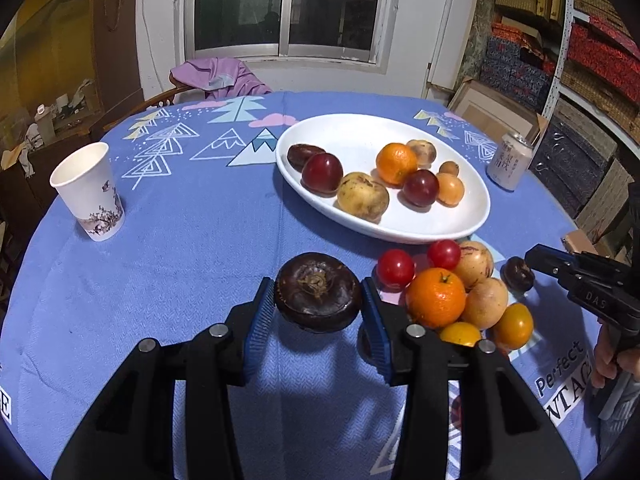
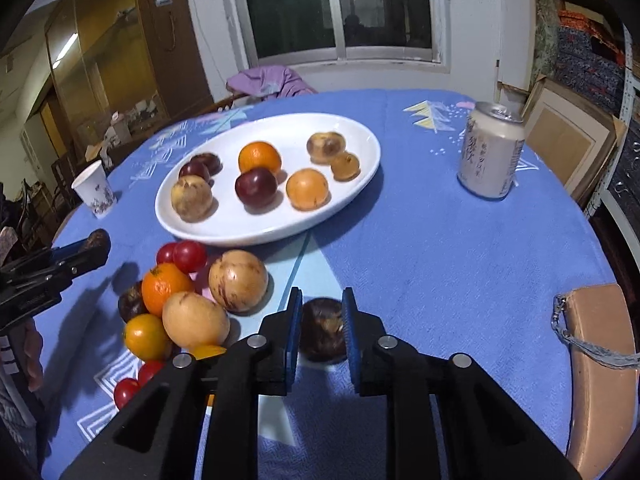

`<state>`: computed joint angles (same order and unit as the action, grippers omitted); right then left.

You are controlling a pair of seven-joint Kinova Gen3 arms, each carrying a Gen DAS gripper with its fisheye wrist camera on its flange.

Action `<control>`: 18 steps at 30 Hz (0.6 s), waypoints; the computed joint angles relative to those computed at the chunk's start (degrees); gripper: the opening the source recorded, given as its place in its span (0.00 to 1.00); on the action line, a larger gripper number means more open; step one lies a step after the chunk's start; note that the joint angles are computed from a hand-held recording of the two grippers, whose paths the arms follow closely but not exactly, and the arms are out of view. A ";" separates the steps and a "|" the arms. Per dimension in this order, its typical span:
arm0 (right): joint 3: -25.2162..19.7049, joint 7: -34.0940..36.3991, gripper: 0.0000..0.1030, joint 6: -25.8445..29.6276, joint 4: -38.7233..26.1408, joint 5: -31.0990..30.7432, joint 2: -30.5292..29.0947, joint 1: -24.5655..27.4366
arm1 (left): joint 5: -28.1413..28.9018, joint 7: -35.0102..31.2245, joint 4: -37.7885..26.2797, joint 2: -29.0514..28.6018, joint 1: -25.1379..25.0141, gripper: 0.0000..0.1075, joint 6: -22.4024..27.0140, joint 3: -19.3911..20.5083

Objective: Organize fruits
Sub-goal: 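Grasp a dark brown fruit with the left tool while the right tool grasps another dark brown fruit, then place both dark brown fruits on the white plate and open both tools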

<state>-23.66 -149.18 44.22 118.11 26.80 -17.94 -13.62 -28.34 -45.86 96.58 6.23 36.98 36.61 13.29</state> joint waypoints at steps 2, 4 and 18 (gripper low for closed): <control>-0.51 0.13 0.34 1.04 -0.28 0.01 0.51 -0.29 | 0.66 -0.38 0.18 0.01 -0.27 0.40 -0.16 -0.03; -1.31 -0.19 0.45 2.58 -0.61 0.43 1.27 -0.76 | 0.31 -0.05 0.35 -0.06 -0.16 0.40 -0.29 -0.11; -2.54 -10.84 0.39 8.22 -0.48 9.53 1.78 -6.43 | 1.01 -1.97 0.05 0.09 0.05 0.40 0.05 0.31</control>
